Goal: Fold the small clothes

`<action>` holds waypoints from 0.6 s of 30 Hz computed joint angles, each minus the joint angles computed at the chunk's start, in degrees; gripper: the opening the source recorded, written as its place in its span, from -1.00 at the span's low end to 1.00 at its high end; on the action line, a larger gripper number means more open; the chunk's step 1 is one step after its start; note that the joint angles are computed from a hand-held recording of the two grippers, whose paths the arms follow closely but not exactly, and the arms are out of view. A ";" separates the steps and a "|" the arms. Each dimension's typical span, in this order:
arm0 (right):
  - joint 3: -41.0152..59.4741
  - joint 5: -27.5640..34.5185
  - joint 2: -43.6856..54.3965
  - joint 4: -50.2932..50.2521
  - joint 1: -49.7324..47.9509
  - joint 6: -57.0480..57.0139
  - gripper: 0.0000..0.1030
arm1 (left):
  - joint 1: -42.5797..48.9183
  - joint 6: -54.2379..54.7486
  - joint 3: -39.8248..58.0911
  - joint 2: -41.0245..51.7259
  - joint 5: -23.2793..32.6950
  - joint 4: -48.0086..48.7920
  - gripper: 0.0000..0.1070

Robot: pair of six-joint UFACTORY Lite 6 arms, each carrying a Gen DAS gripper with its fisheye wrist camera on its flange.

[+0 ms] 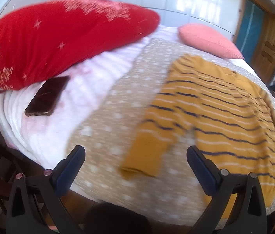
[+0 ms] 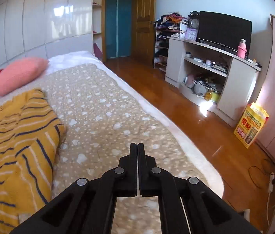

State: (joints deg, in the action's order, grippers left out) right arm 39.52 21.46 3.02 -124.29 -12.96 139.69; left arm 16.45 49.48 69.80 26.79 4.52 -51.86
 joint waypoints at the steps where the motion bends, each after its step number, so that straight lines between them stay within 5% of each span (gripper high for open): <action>1: -2.47 -2.02 -2.08 -5.09 -0.05 3.75 -0.73 | 0.90 -0.65 1.91 1.65 1.13 1.23 0.93; 2: -3.26 -3.08 -2.62 -7.78 0.21 5.93 -0.40 | 1.47 0.45 3.58 3.09 2.24 0.84 0.93; 4: -5.22 -3.92 -2.71 -13.56 2.45 12.04 -0.08 | 1.39 8.54 6.59 5.80 4.42 -5.05 0.93; 8: -6.65 -3.24 -0.65 -14.82 8.43 16.93 -0.08 | -1.55 2.95 14.46 12.53 7.56 4.27 0.87; 10: -5.37 -2.73 1.81 -11.70 11.98 15.92 -0.08 | -2.42 -8.25 21.69 18.54 9.47 16.26 -0.29; 11: -4.99 -2.69 2.28 -9.17 13.61 13.82 -0.08 | -2.18 -13.70 24.61 20.14 10.82 21.12 -0.31; 13: -4.38 -2.32 2.54 -3.92 16.41 8.55 -0.08 | -0.61 -23.56 31.17 23.02 14.35 28.11 -0.65; 16: -3.17 -0.95 3.20 1.31 18.76 2.06 -0.08 | 2.25 -40.65 37.23 26.22 12.39 46.10 -0.65; 18: -1.93 -0.20 3.90 3.53 19.26 -0.81 -0.08 | 4.43 -52.60 47.19 31.50 17.22 58.09 -0.64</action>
State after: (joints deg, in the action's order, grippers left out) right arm 37.60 21.26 6.92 -120.76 6.29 138.88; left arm 20.88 -3.13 116.99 58.28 21.74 6.23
